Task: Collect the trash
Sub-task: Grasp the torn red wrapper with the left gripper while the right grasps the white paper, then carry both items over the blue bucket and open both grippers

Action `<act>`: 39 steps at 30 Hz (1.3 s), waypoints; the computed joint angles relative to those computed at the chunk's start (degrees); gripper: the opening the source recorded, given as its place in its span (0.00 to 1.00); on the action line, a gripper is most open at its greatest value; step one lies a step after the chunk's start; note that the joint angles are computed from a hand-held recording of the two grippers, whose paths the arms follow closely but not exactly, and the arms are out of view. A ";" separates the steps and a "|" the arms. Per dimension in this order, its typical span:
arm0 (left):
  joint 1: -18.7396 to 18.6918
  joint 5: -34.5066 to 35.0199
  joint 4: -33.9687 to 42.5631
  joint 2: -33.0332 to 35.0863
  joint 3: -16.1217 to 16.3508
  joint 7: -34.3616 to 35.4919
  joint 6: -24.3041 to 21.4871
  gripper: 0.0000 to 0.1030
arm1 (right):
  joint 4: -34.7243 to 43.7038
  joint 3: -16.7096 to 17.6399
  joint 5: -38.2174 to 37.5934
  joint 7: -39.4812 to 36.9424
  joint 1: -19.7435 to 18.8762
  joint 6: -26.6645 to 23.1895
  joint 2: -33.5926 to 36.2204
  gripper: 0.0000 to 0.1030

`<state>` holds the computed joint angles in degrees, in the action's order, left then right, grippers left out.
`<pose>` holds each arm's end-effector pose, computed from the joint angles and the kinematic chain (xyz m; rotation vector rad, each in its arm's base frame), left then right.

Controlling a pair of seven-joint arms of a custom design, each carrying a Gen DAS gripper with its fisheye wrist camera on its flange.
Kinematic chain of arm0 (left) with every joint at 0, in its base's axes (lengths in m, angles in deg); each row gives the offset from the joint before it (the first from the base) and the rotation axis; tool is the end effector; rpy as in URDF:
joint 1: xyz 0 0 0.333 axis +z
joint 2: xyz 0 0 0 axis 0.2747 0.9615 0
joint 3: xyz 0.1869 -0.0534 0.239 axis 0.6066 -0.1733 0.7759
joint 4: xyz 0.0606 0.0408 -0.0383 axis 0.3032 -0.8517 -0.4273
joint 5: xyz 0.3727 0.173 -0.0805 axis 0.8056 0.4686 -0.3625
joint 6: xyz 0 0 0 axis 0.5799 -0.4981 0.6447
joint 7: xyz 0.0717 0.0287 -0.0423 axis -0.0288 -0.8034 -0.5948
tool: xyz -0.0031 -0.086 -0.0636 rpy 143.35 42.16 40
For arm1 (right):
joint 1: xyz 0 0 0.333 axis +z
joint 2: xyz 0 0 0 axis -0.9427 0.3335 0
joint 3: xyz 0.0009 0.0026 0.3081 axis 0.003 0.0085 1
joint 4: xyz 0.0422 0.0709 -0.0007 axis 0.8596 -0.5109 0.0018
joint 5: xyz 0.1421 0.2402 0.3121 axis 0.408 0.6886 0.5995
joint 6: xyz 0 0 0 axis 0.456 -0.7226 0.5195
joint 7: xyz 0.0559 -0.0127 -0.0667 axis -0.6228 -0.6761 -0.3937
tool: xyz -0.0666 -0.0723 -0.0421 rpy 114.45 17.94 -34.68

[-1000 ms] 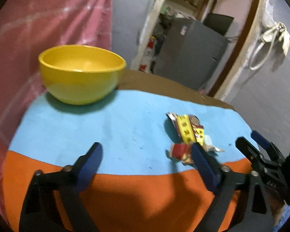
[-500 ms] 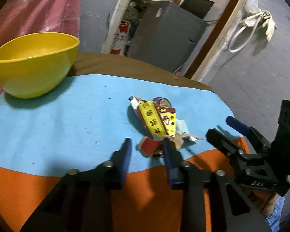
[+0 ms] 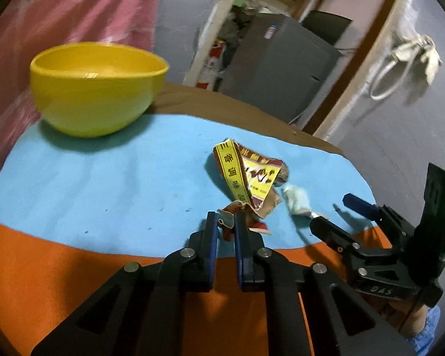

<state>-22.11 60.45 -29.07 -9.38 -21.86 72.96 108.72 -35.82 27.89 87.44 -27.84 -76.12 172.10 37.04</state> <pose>0.6504 -0.2082 0.3018 -2.1631 1.4106 -1.0788 0.7525 0.0815 0.3038 -2.2123 0.8473 -0.4184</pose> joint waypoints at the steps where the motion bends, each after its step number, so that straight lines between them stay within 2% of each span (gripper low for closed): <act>1: 2.00 0.16 -0.06 -0.31 -2.03 0.11 -0.12 0.08 | 0.10 -0.57 -0.96 0.64 0.65 -0.11 0.11 0.85; 6: 3.80 1.39 -0.12 -0.73 -3.97 0.89 -0.50 0.08 | 3.80 -3.39 -6.79 8.11 3.09 -5.01 2.18 0.65; 11: 4.15 2.42 -0.03 -0.77 -4.11 0.35 -1.02 0.08 | 7.05 -3.68 -8.81 12.86 2.65 -9.23 3.99 0.62; 13: 3.78 2.69 0.12 -0.67 -3.65 -0.01 -1.25 0.08 | 6.77 -3.58 -9.16 12.98 2.65 -8.69 3.92 0.53; 14: 3.74 2.85 0.78 -0.28 -3.54 -0.26 -1.59 0.08 | 6.28 -3.49 -9.34 12.84 2.78 -7.93 3.71 0.46; 20: 4.98 3.59 0.85 -0.14 -4.86 -1.14 -0.82 0.08 | 5.50 -2.00 -8.02 11.10 1.33 -7.47 3.43 0.39; 22: 4.14 3.38 0.45 -0.27 -4.03 -1.18 -0.56 0.08 | 5.74 -1.85 -7.30 11.08 1.01 -7.81 3.55 0.39; 23: 3.21 3.20 0.40 -0.21 -3.05 -1.20 -0.63 0.08 | 5.73 -1.75 -6.91 10.94 0.88 -7.77 3.55 0.39; 27: -5.78 2.03 -0.42 0.53 5.68 -2.24 -0.59 0.07 | 3.74 -0.33 -3.99 7.53 -0.20 -5.44 2.48 0.39; 30: -12.82 1.12 -1.32 1.16 12.16 -1.75 -0.24 0.07 | 1.00 2.42 1.50 1.46 -2.58 -2.45 0.99 0.39; 32: -18.87 0.36 -1.70 2.13 17.62 -0.99 -0.31 0.07 | -1.18 4.92 7.55 -4.49 -4.84 -0.25 -0.27 0.39; 34: -22.99 -0.35 -1.78 2.92 21.28 0.12 0.11 0.07 | -3.17 7.02 14.38 -10.86 -7.20 0.53 -1.67 0.39; 36: -25.96 -1.55 -1.38 3.75 23.74 1.65 0.82 0.07 | -4.83 8.89 21.60 -17.63 -9.73 0.66 -3.01 0.39; 39: -28.39 -3.46 -0.11 4.80 25.53 4.07 1.77 0.07 | -6.55 11.20 33.82 -29.09 -13.42 0.51 -4.93 0.39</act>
